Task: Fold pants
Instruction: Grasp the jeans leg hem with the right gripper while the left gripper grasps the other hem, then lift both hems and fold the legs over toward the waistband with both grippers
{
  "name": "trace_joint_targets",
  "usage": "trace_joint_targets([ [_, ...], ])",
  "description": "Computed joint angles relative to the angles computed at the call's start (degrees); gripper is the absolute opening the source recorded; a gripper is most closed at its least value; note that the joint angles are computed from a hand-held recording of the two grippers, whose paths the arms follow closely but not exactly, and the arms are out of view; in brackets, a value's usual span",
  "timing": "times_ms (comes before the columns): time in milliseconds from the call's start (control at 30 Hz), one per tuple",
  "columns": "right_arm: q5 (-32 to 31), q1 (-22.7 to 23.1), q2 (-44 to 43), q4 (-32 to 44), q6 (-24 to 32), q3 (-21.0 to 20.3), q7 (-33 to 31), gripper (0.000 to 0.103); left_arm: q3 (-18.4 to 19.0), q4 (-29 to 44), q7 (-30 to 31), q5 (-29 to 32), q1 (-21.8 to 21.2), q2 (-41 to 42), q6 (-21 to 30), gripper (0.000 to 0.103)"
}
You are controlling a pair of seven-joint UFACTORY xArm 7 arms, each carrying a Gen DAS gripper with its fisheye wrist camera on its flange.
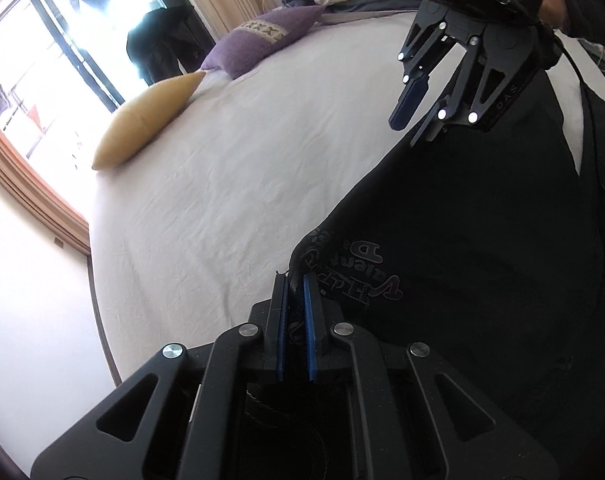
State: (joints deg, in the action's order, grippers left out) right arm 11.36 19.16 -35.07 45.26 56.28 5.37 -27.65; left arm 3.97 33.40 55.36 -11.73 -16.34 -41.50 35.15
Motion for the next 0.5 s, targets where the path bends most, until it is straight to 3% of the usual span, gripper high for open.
trace_joint_targets([
  [167,-0.73,0.70,1.28,0.58,-0.37,1.21,-0.05,0.035,2.27,-0.77,2.11,-0.52,0.48,-5.06,3.39,0.006],
  [333,-0.17,1.65,2.62,1.56,1.12,1.52,0.34,0.012,2.52,-0.86,2.35,-0.78,1.51,-6.77,5.52,0.006],
  [500,0.97,1.78,1.27,1.05,1.48,1.54,1.83,0.006,2.32,-0.84,1.33,-1.44,1.96,-7.68,6.48,0.006],
])
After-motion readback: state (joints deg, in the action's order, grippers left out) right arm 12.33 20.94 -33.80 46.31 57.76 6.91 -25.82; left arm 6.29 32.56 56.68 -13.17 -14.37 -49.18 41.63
